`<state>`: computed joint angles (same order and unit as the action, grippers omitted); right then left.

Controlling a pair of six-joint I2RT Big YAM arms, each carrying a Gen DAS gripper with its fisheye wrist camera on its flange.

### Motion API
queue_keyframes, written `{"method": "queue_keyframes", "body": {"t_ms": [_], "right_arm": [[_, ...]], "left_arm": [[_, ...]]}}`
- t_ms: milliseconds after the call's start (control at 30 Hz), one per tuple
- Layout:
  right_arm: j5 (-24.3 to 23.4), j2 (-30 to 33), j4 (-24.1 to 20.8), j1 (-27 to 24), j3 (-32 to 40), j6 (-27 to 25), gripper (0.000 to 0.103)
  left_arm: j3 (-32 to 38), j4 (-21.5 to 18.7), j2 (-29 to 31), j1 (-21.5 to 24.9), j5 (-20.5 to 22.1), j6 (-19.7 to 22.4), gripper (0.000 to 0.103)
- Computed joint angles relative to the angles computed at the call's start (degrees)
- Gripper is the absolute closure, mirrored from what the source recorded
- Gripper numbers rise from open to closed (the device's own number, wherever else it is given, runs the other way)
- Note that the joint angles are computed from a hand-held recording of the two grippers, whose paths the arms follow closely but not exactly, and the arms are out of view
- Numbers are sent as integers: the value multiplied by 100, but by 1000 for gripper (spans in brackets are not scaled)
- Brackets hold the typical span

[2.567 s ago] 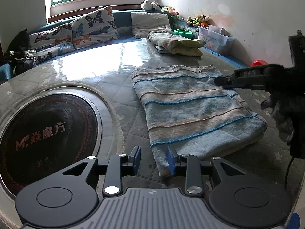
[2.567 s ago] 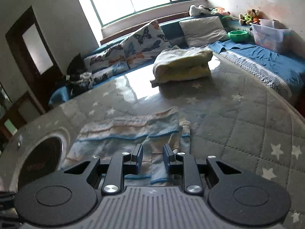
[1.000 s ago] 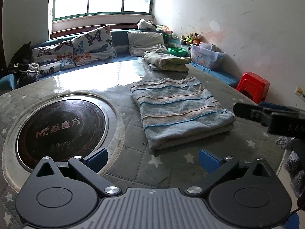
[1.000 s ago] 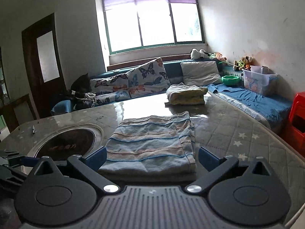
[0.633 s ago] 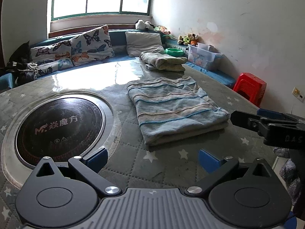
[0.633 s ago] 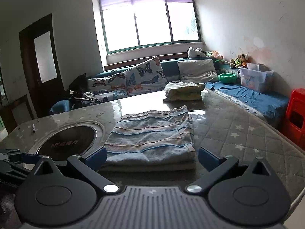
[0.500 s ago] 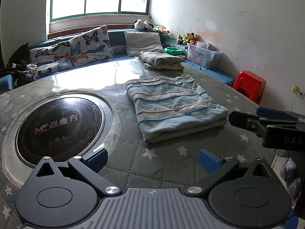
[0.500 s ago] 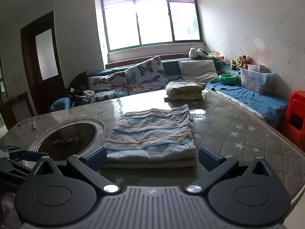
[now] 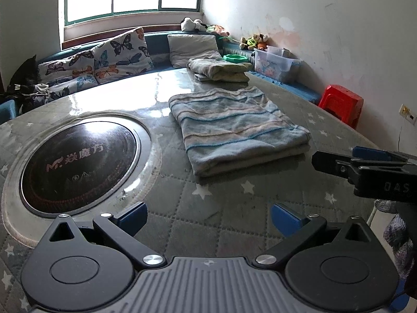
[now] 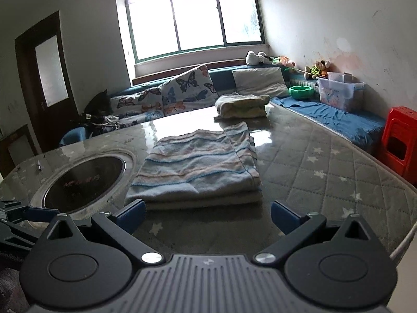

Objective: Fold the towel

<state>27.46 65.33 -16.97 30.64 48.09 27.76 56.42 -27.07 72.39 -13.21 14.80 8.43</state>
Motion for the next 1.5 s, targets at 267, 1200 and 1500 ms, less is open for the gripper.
{"method": "queue_keyframes", "body": {"t_ms": [267,1200,1500], "right_arm": [[147,24,-141,69,5,-33,0],[-68,142,-224,-35,44,59,0],[-169,208,-222,-91,66,94,0]], "left_arm": [[-30,-79,20,-86,-104,89,0],[62,-241,188,-192,-235,138,0],[113,-270,252,-209,-262,155,0]]}}
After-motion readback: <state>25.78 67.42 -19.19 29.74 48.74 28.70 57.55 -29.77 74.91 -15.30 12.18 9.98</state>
